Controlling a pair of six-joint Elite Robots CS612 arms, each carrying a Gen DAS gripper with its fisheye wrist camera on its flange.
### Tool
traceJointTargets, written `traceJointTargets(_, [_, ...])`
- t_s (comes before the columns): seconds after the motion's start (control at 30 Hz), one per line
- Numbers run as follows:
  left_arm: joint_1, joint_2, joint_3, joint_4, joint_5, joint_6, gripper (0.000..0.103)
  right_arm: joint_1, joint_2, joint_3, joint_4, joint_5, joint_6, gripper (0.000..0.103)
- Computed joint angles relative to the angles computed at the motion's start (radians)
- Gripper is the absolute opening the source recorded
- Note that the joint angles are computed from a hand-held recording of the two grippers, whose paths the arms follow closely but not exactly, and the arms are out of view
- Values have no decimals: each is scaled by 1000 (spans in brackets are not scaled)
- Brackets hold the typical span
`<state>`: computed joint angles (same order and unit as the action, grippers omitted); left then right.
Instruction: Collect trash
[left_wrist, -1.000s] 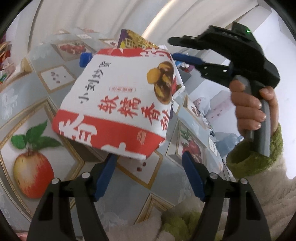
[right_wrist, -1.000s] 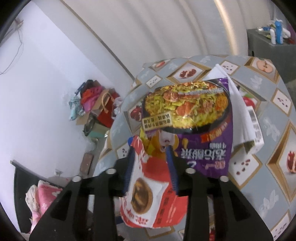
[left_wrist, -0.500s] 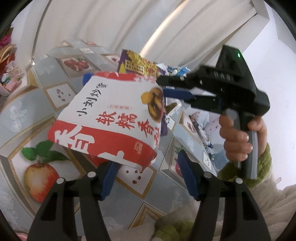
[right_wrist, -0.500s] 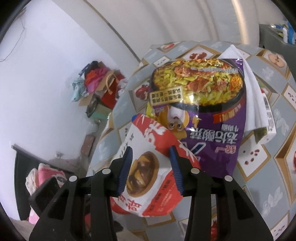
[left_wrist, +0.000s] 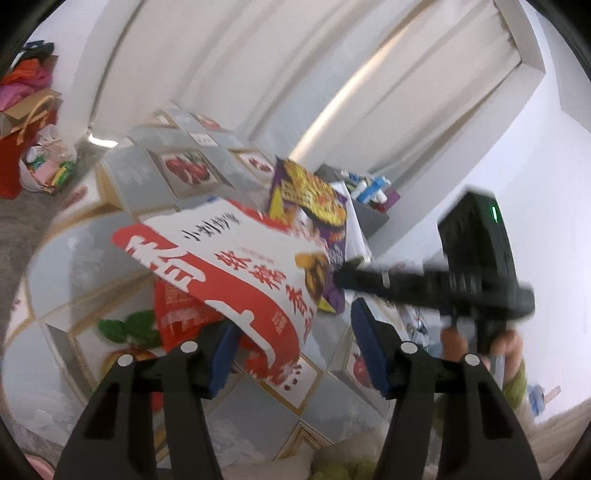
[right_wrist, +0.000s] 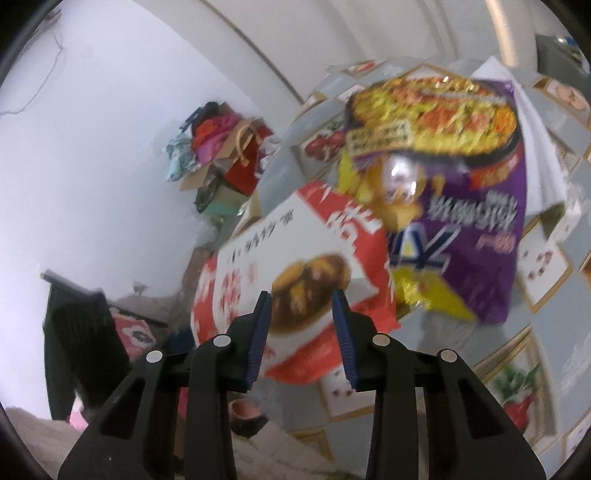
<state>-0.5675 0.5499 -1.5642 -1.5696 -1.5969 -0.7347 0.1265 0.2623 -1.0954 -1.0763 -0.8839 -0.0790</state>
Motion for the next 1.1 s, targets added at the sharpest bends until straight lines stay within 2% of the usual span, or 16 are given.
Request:
traceJointTargets(0.13, [9,3,-15,-6,17,-27,50,4,30,-59,76,15,-13,34])
traceJointTargets(0.23, [17,3,-14,-4,21,-49,42,0,53,-96,85,9,24,34])
traceJointTargets(0.3, [21,1,-9,-2,23,-68,30,-4,64,-114,65,-8,60,34])
traceJointTargets(0.4, [24,-1,-4,-7,21,-79,18,-14,80,-149,16,-42,117,34])
traceJointTargets(0.5, [23,-8,6,-9,29,-71,11,-25,93,-181,-45,-89,169,35])
traceJointTargets(0.57, [22,-11,9,-12,35,-68,9,-33,103,-200,-75,-122,209,36])
traceJointTargets(0.67, [18,-31,17,19,51,-44,6,-46,112,-213,-101,-132,261,36])
traceJointTargets(0.8, [3,-81,39,99,109,49,2,-60,123,-231,-112,-142,286,36])
traceJointTargets(0.9, [-16,-124,73,200,185,132,2,-61,127,-231,-124,-150,303,36])
traceJointTargets(0.97, [-25,-135,95,222,210,167,2,-65,132,-239,-122,-154,310,36])
traceJointTargets(1.07, [-21,-134,120,218,162,155,5,-69,140,-251,-119,-165,316,36])
traceJointTargets(1.1, [-23,-135,128,222,170,154,6,-71,142,-254,-118,-164,318,36])
